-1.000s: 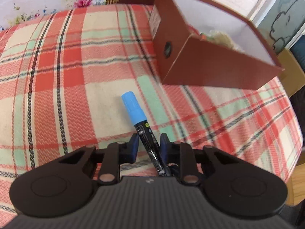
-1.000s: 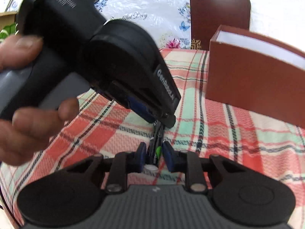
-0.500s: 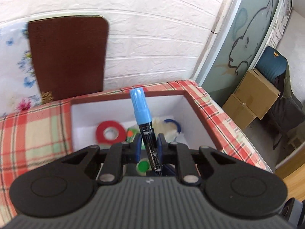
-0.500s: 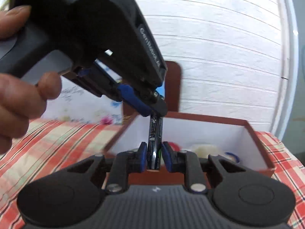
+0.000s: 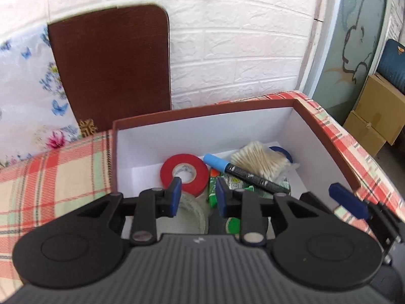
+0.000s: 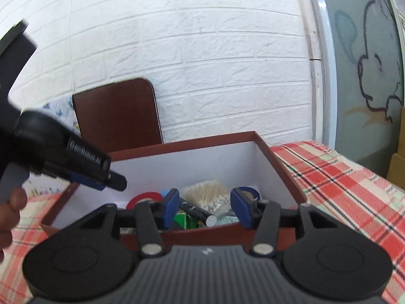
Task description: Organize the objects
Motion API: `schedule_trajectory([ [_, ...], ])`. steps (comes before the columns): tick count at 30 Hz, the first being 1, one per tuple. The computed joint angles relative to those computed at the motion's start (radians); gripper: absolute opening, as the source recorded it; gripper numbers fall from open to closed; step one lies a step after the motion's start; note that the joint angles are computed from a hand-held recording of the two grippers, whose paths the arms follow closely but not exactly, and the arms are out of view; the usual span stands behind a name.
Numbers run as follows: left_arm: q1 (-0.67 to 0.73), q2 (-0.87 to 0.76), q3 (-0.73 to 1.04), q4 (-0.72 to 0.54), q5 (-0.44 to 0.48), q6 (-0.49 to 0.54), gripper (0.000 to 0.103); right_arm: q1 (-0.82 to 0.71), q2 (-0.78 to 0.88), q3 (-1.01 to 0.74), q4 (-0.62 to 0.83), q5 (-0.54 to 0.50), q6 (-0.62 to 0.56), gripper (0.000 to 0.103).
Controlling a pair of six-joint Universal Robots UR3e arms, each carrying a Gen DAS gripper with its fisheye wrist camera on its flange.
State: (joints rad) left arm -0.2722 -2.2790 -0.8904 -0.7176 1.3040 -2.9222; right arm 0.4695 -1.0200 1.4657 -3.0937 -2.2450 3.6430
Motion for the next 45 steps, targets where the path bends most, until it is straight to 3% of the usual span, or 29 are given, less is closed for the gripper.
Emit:
schedule_trajectory([
  [6,0.026,0.272,-0.471,0.320,0.037,0.066,0.041,0.066,-0.136,0.151,-0.001,-0.030,0.121,0.049],
  [11,0.048,0.416,-0.673,0.383,0.048,0.072,0.047,0.133,-0.236,0.196,0.118,-0.043,0.251,0.053],
  [17,0.079,0.574,-0.889,0.468,0.076,0.053,0.075,0.237,-0.284,0.171,0.243,-0.125,0.362,0.070],
  [19,0.095,0.626,-0.960,0.499,0.077,0.048,0.088,0.273,-0.289,0.154,0.278,-0.167,0.394,0.085],
  [21,0.107,0.669,-1.012,0.516,0.087,0.039,0.095,0.311,-0.292,0.137,0.304,-0.207,0.419,0.087],
  [35,0.246,0.973,-1.323,0.526,-0.015,0.026,0.103,0.526,-0.266,0.037,0.470,-0.348,0.523,0.095],
  [45,0.379,1.250,-1.472,0.420,-0.154,0.078,0.103,0.643,-0.255,-0.027,0.598,-0.431,0.619,0.101],
])
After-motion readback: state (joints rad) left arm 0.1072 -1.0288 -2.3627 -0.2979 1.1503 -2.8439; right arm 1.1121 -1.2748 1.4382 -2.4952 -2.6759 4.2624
